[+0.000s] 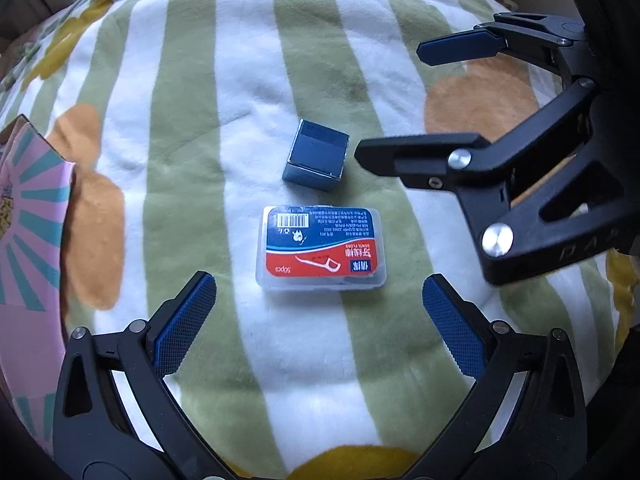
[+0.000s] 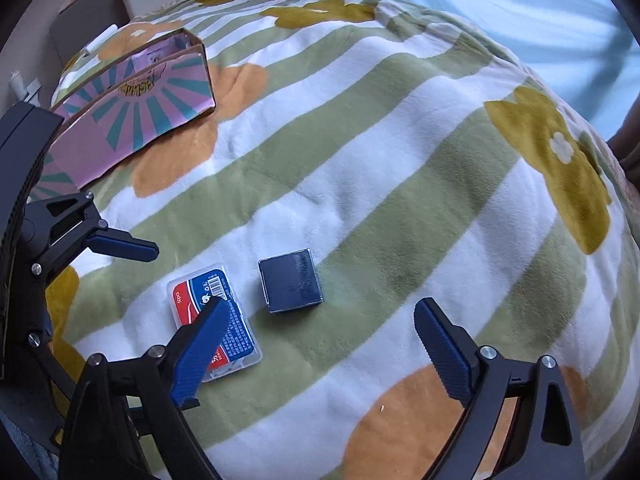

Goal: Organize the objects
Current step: 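Move both grippers back toward the blue cube and floss box, then grasp the floss box with the left gripper while the right grasps the blue cube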

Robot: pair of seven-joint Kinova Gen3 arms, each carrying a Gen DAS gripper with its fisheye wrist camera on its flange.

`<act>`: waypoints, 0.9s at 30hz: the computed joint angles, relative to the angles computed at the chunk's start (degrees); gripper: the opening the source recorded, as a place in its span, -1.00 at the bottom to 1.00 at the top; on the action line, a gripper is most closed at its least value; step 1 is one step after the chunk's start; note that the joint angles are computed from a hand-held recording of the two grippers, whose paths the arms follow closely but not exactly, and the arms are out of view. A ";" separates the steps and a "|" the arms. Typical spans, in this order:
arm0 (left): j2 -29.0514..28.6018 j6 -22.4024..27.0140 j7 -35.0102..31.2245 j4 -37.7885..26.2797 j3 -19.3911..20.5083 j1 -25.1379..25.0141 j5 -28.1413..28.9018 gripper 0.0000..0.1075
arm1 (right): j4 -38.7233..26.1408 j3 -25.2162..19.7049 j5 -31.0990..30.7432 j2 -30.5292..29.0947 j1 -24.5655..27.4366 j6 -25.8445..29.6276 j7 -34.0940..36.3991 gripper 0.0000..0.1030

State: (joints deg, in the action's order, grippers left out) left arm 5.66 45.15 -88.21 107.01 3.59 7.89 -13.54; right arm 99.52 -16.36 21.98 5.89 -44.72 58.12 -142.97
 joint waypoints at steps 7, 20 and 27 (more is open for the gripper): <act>5.00 -1.13 6.76 -0.69 -1.15 1.68 -3.71 0.91 | 2.35 1.63 -5.22 2.10 3.37 -7.36 7.81 0.43; 7.76 -1.76 7.16 -1.89 -1.68 1.52 -2.90 0.49 | 3.15 2.77 -11.97 3.26 5.35 -11.74 16.60 -0.30; 7.68 -2.03 5.26 -1.97 -1.83 0.70 -1.12 0.48 | 2.75 2.79 -11.04 2.48 4.65 -10.37 15.04 -0.31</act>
